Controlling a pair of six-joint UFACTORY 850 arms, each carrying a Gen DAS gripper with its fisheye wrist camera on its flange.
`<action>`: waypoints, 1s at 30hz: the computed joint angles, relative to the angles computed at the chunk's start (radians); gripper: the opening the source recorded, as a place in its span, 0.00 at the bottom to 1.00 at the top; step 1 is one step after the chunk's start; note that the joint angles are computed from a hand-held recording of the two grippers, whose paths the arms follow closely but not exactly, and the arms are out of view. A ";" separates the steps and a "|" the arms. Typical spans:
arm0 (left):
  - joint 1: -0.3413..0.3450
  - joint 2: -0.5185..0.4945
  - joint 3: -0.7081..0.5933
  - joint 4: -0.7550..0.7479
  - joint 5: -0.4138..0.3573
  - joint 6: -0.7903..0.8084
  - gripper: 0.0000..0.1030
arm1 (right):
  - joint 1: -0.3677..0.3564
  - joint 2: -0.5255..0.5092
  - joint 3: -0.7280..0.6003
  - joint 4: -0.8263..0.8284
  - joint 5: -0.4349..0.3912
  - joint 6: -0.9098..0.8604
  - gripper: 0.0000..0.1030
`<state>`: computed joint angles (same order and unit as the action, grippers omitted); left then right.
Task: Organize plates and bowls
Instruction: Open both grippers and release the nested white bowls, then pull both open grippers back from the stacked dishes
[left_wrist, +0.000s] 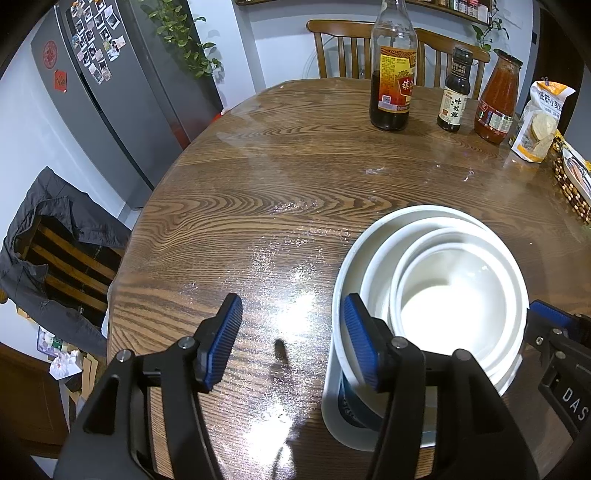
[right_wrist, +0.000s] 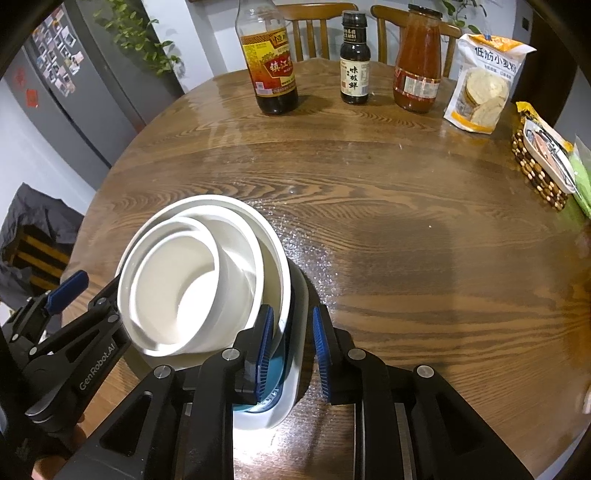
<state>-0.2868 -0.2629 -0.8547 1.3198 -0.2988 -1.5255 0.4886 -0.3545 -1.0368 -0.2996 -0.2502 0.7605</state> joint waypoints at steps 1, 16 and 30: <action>0.001 0.000 0.000 0.000 0.000 0.000 0.55 | 0.000 0.000 -0.001 -0.005 -0.001 0.004 0.22; 0.004 0.003 0.003 -0.002 0.001 0.006 0.57 | 0.009 -0.003 -0.005 -0.106 -0.011 0.092 0.23; 0.007 0.005 0.007 0.001 -0.001 0.002 0.65 | 0.017 -0.005 -0.009 -0.192 -0.034 0.179 0.23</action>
